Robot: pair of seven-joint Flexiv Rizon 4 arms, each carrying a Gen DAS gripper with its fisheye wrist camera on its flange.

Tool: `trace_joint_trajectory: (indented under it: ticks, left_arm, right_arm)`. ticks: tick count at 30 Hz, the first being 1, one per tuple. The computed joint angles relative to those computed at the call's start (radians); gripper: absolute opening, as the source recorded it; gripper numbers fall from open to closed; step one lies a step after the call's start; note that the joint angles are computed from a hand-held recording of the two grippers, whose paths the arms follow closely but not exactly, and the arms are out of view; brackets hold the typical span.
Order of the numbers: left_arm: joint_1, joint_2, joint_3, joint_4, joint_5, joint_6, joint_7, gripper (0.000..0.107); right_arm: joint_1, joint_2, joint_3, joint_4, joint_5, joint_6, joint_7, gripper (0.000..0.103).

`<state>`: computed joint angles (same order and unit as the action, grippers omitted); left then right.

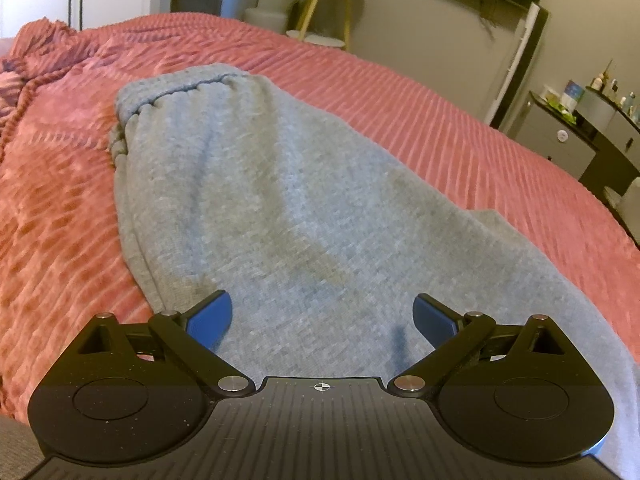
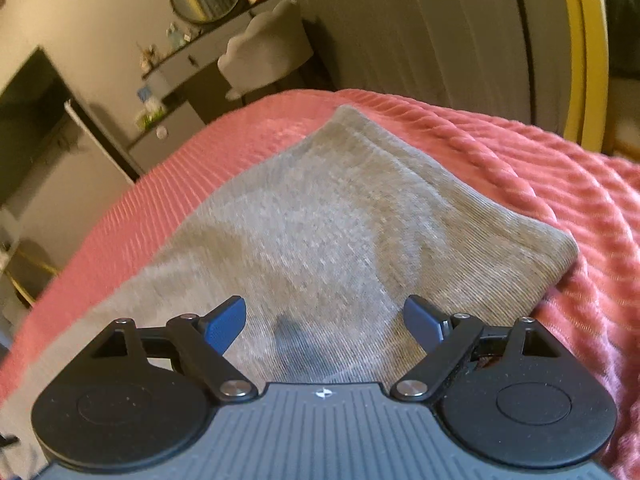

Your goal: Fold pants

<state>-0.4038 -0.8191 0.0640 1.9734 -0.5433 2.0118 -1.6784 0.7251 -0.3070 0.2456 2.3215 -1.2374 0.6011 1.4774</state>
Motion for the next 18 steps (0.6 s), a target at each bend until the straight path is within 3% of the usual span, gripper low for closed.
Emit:
trace_joint_trajectory:
  ticks: [3, 9, 13, 18]
  left_arm:
    - [0.013, 0.003, -0.012, 0.004, 0.012, 0.002, -0.006, 0.100]
    - [0.015, 0.005, -0.012, 0.005, 0.020, -0.001, -0.012, 0.100]
    - [0.017, 0.005, -0.013, 0.006, 0.024, 0.000, -0.017, 0.100]
    - [0.010, 0.002, -0.006, 0.002, 0.020, -0.006, -0.017, 0.101]
  right_arm:
    - [-0.001, -0.002, 0.000, -0.004, 0.006, 0.002, -0.021, 0.086]
    - [0.000, 0.016, -0.001, 0.032, -0.067, -0.008, 0.097, 0.086]
    - [0.011, 0.034, 0.022, 0.034, -0.036, -0.049, 0.116, 0.086]
    - [0.065, 0.099, 0.076, 0.095, -0.004, -0.142, 0.465, 0.086]
